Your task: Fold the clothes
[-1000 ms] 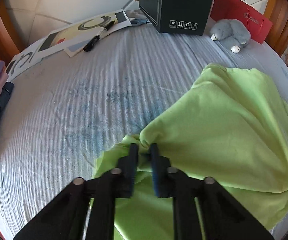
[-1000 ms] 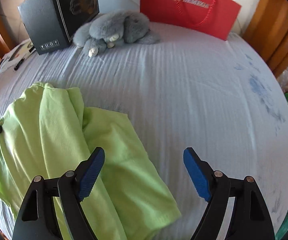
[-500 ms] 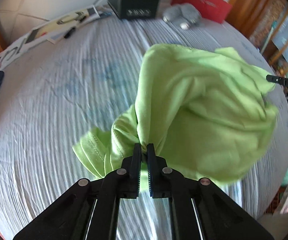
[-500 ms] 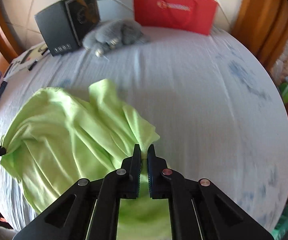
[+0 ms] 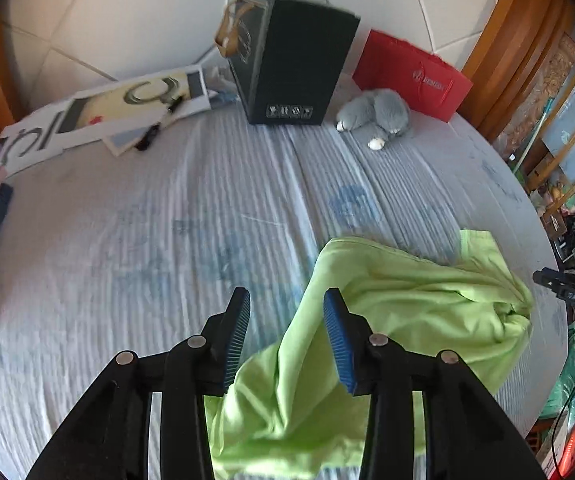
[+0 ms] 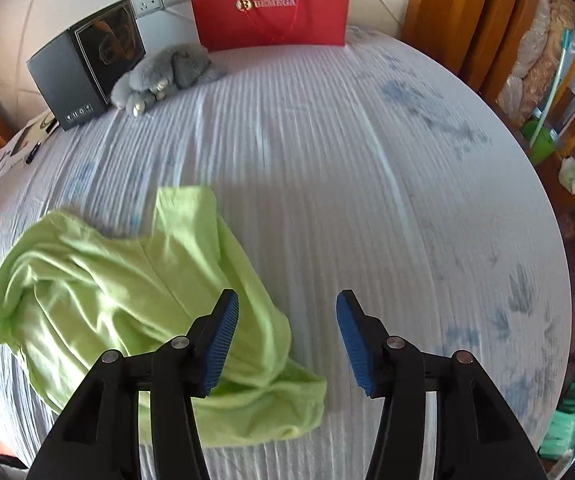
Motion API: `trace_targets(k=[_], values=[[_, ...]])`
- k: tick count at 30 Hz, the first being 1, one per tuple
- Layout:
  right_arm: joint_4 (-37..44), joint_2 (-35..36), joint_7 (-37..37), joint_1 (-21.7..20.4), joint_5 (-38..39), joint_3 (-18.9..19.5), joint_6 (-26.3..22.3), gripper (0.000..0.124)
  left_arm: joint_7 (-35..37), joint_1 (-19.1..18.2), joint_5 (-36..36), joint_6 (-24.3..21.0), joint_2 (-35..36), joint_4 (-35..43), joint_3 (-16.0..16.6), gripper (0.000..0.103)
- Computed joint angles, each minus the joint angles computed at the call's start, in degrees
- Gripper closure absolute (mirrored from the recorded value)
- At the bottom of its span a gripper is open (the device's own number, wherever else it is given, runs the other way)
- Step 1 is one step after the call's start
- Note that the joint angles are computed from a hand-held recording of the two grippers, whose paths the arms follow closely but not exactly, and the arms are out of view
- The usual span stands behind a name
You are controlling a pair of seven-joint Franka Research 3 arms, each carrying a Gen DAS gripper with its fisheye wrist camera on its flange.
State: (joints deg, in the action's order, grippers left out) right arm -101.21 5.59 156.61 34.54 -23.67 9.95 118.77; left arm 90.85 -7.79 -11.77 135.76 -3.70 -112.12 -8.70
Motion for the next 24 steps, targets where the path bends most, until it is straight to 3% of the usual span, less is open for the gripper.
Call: trace_targets(k=[7, 12, 13, 14, 15, 16, 17, 19, 24], values=[[8.52, 8.13, -7.14, -0.18, 3.49, -1.89, 1.49, 0.054, -1.09, -0.53, 2.0, -3.62, 8.44, 5.48, -2.12, 0.064], [12.02, 11.84, -9.66, 1.38, 3.98, -3.56, 4.01, 0.049, -1.51, -0.71, 2.93, -4.53, 11.41, 7.03, -3.19, 0.065], [12.82, 12.79, -10.1, 1.65, 4.04, -3.84, 4.53, 0.049, -1.55, -0.93, 4.09, -3.48, 11.23, 6.57, -3.35, 0.067], [13.97, 13.84, -11.17, 1.77, 5.04, -3.87, 3.87, 0.049, -1.37, -1.17, 5.23, -3.52, 11.2, 6.55, -3.52, 0.092], [15.92, 15.37, -13.16, 1.71, 6.84, -3.66, 2.42, 0.065, -1.51, -1.48, 6.64, -3.31, 11.09, 6.42, -3.63, 0.099], [17.97, 16.93, -15.13, 1.75, 8.49, -3.54, 0.84, 0.1, -2.77, -1.94, 8.81, -2.1, 10.52, 5.73, -3.58, 0.1], [20.12, 18.41, -17.02, 2.21, 9.19, -3.61, -1.16, 0.112, -3.97, -2.14, 10.29, -0.46, 9.61, 4.79, -3.46, 0.101], [25.02, 20.92, -18.51, 4.67, 6.74, -4.94, -6.16, 0.118, -6.76, -2.48, 13.62, 2.77, 7.88, 3.1, -3.18, 0.102], [33.03, 22.67, -17.2, 8.33, -3.01, -9.47, -6.38, 0.122, -15.04, -2.01, 23.55, 8.35, 6.73, 5.62, -1.87, 0.102]])
